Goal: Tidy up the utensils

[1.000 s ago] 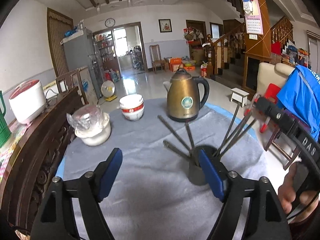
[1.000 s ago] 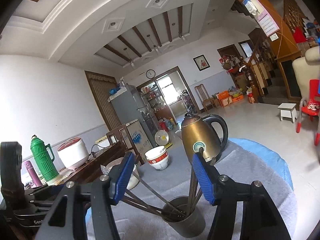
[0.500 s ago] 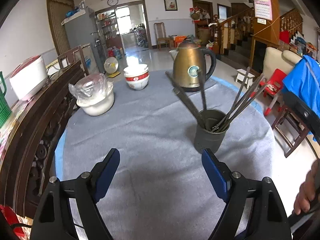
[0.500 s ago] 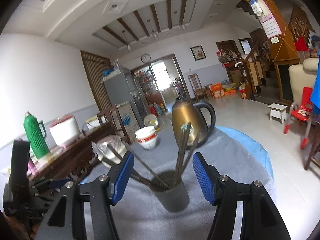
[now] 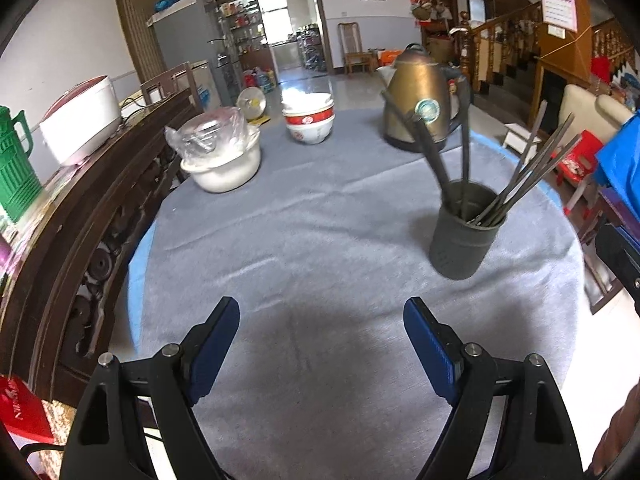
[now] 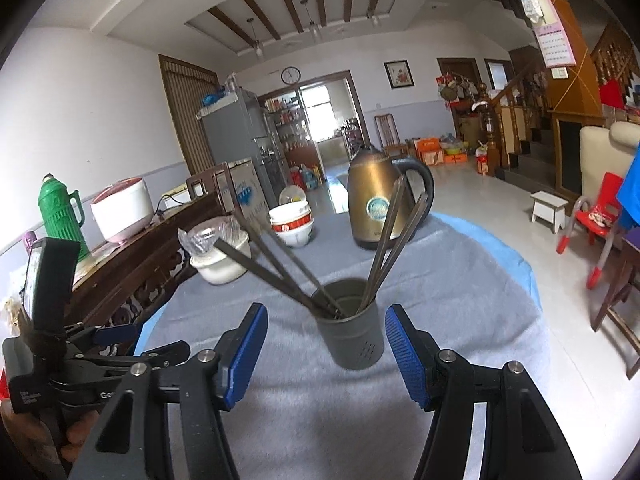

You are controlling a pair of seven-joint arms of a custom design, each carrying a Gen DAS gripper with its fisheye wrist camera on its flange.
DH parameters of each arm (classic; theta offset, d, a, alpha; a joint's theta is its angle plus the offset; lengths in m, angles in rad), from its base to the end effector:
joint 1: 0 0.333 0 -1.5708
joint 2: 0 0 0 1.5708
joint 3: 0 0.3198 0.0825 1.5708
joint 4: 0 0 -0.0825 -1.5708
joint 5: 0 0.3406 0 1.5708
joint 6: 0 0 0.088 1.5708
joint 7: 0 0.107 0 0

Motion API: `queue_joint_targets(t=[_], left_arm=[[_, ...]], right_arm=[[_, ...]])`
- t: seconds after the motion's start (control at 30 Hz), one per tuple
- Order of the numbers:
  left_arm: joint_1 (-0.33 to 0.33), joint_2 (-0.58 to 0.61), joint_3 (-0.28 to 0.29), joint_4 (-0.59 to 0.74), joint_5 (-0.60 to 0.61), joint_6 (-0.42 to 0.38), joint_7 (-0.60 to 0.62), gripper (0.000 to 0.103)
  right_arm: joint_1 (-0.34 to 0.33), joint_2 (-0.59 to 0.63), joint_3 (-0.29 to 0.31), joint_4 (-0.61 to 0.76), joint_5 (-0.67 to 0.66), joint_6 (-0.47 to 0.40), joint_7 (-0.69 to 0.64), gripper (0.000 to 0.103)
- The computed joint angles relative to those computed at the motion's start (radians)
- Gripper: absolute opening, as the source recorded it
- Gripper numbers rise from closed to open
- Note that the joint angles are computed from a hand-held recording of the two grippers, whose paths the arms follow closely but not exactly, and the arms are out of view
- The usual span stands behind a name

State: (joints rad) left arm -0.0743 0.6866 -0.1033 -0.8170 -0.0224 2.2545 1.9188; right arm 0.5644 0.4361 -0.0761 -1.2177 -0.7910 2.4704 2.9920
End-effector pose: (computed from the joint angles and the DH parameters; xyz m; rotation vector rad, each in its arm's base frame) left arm 0.7314 -0.0956 0.6164 -1.3187 2.1469 -0.7194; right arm 0.6052 0.3399 0.6327 -1.1142 1.8514 -0.7158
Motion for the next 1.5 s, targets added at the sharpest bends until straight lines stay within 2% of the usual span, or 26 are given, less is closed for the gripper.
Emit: queue_joint_targets(t=[0.17,0.3,0.53,0.73,1.5], left_arm=[[-0.004,-0.026,0.013,-0.063,0.021,0.038,-0.014,0.085],[-0.006,-0.014,0.022,-0.047,0.03,0.029,-0.041,0.085],[-0.001,0.009,0.017,-0.006,0.028,0.012,-0.057,0.085],[-0.003,0.017,0.018,0.005,0.033,0.012,-0.065,0.085],[-0.003,-0.014,0.017,-0.053,0.034,0.046,-0.057,0.085]], right_arm=[[0.01,0.035,0.011,0.051,0.051,-0.076,-0.022,0.065],[0.028,0.058,0.002,0.095,0.058,-0.147,-0.04,0.065],[0.047,0.099,-0.005,0.169,0.068,-0.203,-0.072,0.065],[0.054,0.119,-0.012,0.201,0.085,-0.211,-0.094,0.065],[0.055,0.11,-0.014,0.186,0.094,-0.206,-0.077,0.065]])
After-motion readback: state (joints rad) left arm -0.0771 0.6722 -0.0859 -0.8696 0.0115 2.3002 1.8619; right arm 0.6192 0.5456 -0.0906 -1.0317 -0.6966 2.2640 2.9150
